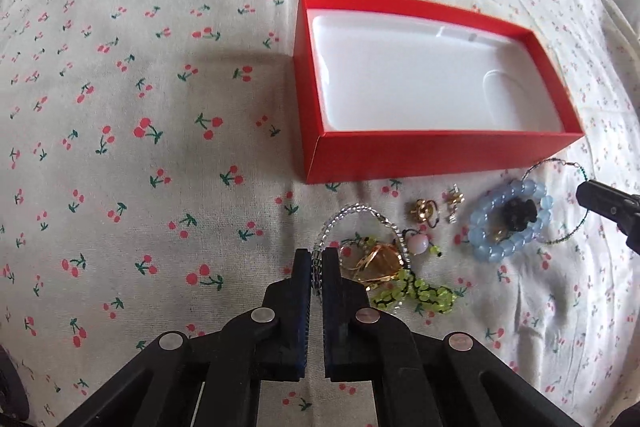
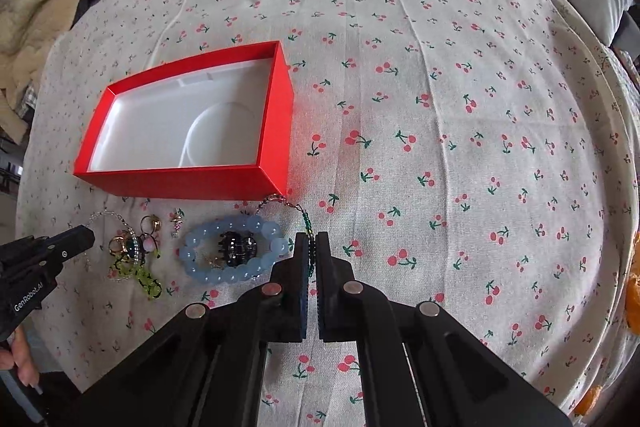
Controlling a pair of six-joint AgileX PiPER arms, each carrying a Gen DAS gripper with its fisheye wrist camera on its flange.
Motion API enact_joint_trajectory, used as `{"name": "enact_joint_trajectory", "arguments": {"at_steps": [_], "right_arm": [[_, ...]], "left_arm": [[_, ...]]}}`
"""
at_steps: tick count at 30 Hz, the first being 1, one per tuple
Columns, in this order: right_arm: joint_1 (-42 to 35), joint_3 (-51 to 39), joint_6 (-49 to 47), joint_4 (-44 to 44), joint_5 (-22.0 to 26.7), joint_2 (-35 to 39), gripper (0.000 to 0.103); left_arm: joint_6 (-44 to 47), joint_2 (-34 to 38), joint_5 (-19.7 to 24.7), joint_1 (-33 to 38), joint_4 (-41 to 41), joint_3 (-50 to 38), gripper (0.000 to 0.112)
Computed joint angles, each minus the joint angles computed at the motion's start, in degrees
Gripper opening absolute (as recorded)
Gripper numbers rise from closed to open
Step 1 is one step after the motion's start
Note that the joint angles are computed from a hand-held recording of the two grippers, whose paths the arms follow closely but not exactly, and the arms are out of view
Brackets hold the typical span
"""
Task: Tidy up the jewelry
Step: 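Grasp the clear beaded bracelet with the left tool while the right tool grasps the dark-green beaded bracelet, then lower both bracelets into the red box and open both tools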
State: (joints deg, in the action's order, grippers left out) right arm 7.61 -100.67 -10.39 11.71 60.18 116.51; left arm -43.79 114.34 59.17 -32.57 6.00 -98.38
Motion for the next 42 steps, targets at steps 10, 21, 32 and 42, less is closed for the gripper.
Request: {"name": "enact_joint_trajectory", "arguments": {"at_steps": [10, 21, 32, 42], "right_arm": [[-2.42, 1.33, -3.39, 6.81, -0.49, -5.30, 0.002], [-2.90, -1.52, -4.73, 13.76, 0.18, -6.47, 0.002], [0.21, -7.70, -1.73, 15.45, -2.23, -1.83, 0.002], [3.10, -14.35, -2.42, 18.53, -1.95, 3.83, 0.002]], "left_arm": [[-2.54, -3.99, -3.07, -1.95, 2.95, 0.73, 0.000], [-1.97, -4.29, -11.16, -1.62, 2.85, -2.79, 0.000], [6.08, 0.75, -28.94, 4.04, -13.34, -2.49, 0.000], [-2.39, 6.49, -20.78, 6.05, -5.15, -6.56, 0.000]]}}
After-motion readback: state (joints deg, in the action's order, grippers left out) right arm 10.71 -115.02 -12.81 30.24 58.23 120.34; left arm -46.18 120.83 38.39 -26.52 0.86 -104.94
